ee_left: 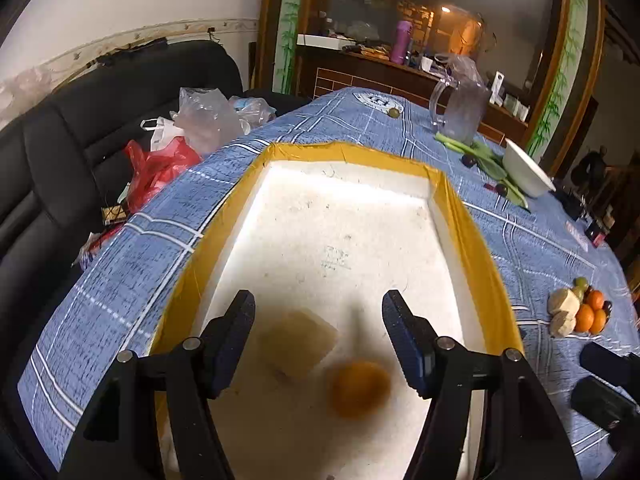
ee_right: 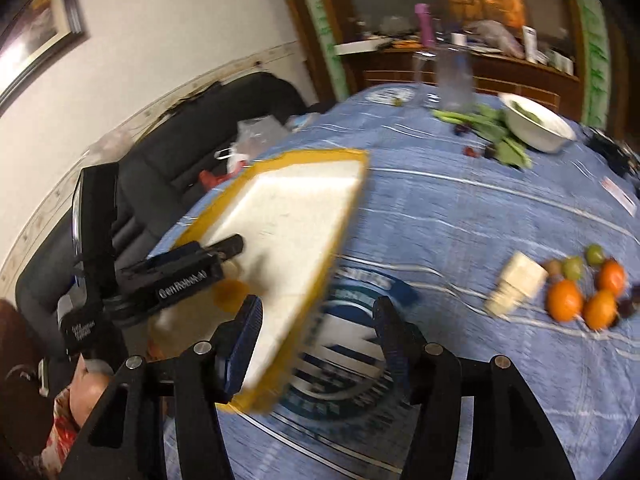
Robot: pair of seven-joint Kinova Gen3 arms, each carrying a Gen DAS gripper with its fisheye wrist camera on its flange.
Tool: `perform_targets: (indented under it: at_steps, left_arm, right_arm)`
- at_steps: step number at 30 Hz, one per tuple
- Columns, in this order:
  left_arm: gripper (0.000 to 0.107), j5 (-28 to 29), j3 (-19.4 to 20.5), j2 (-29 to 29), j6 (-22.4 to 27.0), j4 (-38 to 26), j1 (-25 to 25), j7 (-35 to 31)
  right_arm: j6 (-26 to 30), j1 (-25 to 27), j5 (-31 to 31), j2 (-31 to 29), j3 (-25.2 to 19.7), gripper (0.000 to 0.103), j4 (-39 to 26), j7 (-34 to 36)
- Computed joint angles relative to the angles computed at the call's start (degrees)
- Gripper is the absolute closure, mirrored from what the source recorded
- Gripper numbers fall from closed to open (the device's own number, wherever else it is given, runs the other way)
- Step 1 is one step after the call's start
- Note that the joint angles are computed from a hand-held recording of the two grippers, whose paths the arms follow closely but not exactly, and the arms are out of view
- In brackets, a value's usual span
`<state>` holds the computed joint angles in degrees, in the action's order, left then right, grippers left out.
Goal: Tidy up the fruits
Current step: 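Carry the block and tangerine into the white tray and open both tools, then grasp the white cube with the left tool while the right tool grasps an orange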
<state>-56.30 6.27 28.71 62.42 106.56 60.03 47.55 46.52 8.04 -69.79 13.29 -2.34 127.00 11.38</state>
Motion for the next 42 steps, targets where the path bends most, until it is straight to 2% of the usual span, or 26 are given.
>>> perform_targets:
  at_steps: [4, 8, 11, 13, 17, 21, 24, 28, 30, 36, 39, 41, 42]
  left_arm:
    - [0.042, 1.6, 0.3, -0.3, 0.6, -0.9, -0.7, -2.6]
    - [0.041, 0.5, 1.0, -1.2, 7.9, -4.1, 3.4, -2.6]
    - [0.031, -3.1, 2.0, -1.6, 9.8, -6.9, 5.3, -3.4]
    - [0.029, -4.9, 2.2, -1.3, 8.1, -8.6, 5.2, -5.1]
    - [0.029, -7.1, 2.5, 0.9, 0.0, -13.1, 3.0, -11.3]
    - [0.029, -5.2, 1.6, 4.6, -6.7, -18.9, 1.1, -18.4]
    - [0.029, -3.4, 0.8, 7.1, -9.5, -22.8, 0.0, -23.7]
    - [0.029, 0.1, -0.4, 9.2, -13.8, -25.4, -1.7, -28.3]
    - [0.033, 2.0, -1.2, 10.0, -15.9, -26.1, -2.8, -29.9]
    - [0.037, 6.9, -3.7, 12.6, -18.9, -29.1, -4.4, -36.1]
    - [0.039, 8.7, -4.7, 14.2, -19.7, -31.4, -4.7, -40.4]
    - [0.045, 10.4, -5.1, 15.5, -19.4, -33.5, -5.0, -43.7]
    - [0.052, 11.6, -4.9, 16.2, -19.1, -34.7, -5.4, -45.7]
  right_arm:
    - [1.1, 3.3, 1.0, 0.7, 2.0, 0.041, -0.6, 0.0]
    - [3.9, 8.5, 0.7, 1.9, 4.3, 0.041, -2.0, 0.5]
    - [4.3, 12.6, 0.9, 4.3, 6.0, 0.041, -4.7, -0.5]
    - [2.8, 14.3, 1.2, 5.7, 6.2, 0.041, -6.4, -1.3]
    - [1.7, 17.6, 2.1, 8.2, 5.4, 0.042, -10.0, -4.0]
    - [2.3, 19.7, 3.5, 10.2, 3.7, 0.042, -12.3, -5.4]
    - [2.6, 19.2, 5.1, 12.0, 2.2, 0.042, -14.5, -8.0]
    - [-2.0, 17.3, 3.4, 12.5, -0.2, 0.049, -14.0, -9.5]
    - [-4.9, 16.5, 2.4, 12.6, -1.1, 0.054, -13.9, -9.8]
    - [-8.6, 16.7, 0.7, 14.5, -3.7, 0.057, -14.6, -9.7]
    - [-11.9, 16.8, -2.0, 14.4, -5.1, 0.057, -13.5, -5.7]
    - [-11.5, 17.6, -2.6, 14.7, -5.5, 0.063, -13.6, -4.7]
    - [-12.4, 17.5, -3.9, 14.5, -5.5, 0.073, -13.1, -3.4]
